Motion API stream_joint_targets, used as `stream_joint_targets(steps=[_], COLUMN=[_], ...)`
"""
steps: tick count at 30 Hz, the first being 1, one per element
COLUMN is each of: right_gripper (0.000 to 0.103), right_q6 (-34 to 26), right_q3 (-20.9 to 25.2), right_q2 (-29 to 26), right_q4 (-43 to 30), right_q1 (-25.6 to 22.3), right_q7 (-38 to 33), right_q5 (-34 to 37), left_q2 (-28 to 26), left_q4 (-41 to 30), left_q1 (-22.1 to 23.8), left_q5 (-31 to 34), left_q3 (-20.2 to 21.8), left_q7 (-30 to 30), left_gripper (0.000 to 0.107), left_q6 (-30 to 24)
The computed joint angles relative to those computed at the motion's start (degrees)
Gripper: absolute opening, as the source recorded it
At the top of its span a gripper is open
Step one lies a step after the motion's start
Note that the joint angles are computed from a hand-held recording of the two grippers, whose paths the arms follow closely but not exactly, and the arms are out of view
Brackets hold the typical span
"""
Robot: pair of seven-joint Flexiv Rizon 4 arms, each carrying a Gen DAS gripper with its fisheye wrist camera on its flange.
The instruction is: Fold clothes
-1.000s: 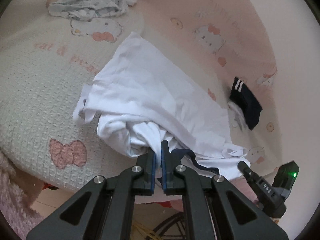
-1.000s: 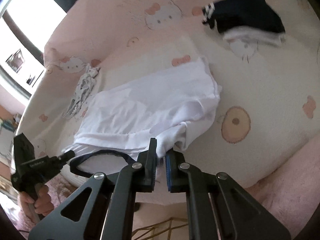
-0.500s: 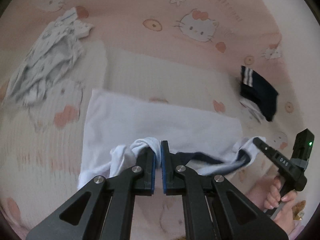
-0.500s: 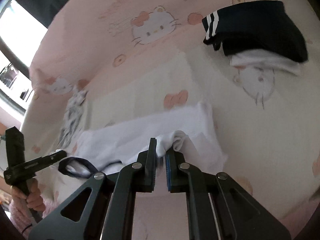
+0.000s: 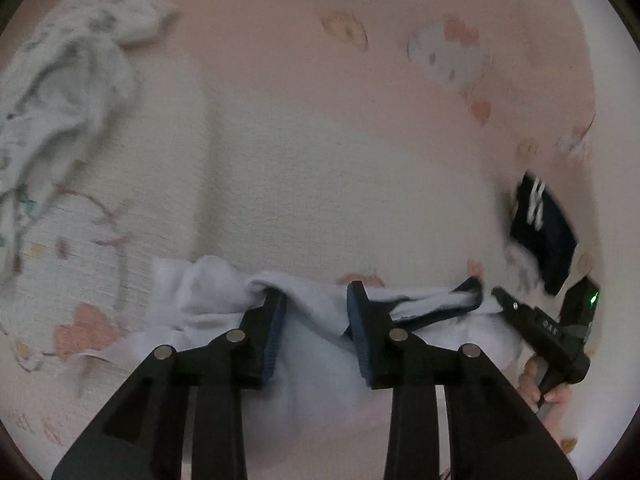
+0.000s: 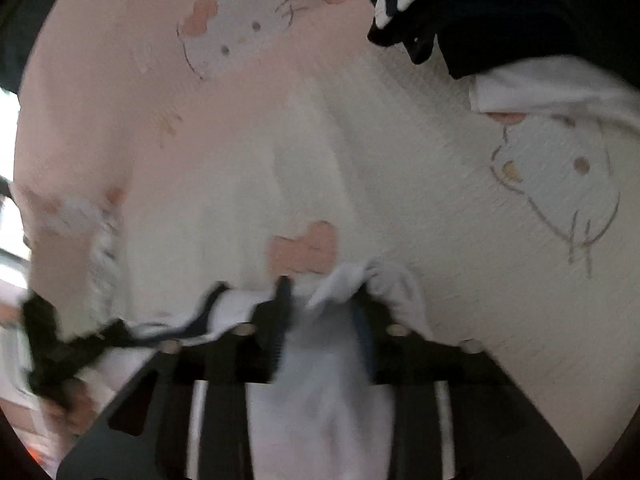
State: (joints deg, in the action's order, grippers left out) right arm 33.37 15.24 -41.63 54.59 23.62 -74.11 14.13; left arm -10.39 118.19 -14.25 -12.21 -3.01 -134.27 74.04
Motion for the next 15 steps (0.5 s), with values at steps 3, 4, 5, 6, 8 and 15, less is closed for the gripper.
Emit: stream_joint_targets(steps=[3, 4, 5, 6, 8, 15], right_gripper=[0.05, 0.051, 0.051, 0.051, 0.051, 0.044], right_q6=[3.8, 5.5, 7.3, 7.2, 4.2, -3.3], right_q3=[1.7, 1.6, 1.5, 1.2, 0.9, -4.4], right_q2=[1.4, 2.4, 3.3, 4.1, 4.5, 5.3], right_q4=[0.8, 2.1, 3.3, 4.0, 4.1, 8.4], right_q1=[-1.7, -1.5, -1.4, -0.8, 0.6, 6.0], right_q7=[-1.3, -2.6, -3.9, -5.6, -9.0, -7.3], right_q5=[3.7, 3.5, 3.2, 1.6, -1.8, -14.3], left_q2=[3.5, 4.8, 6.3, 6.6, 5.9, 4.9], left_q4=[-1.5, -2.3, -2.8, -3.7, -6.2, -9.7], left_q1=[-3.8, -4.3, -4.8, -4.4, -3.7, -4.2], left_q5=[16.5, 22.1, 26.5, 27.9, 27.4, 27.0], left_q3=[5.6, 6.2, 6.6, 5.2, 2.2, 0.3], left_q7=[-13.3, -17.7, -20.7, -20.0, -14.2, -16.0], left_gripper=[0.039, 0.039, 0.039, 0.039, 0.039, 0.048], left_q6=[-3.4, -5.4, -7.5, -10.8, -18.3, -35.5])
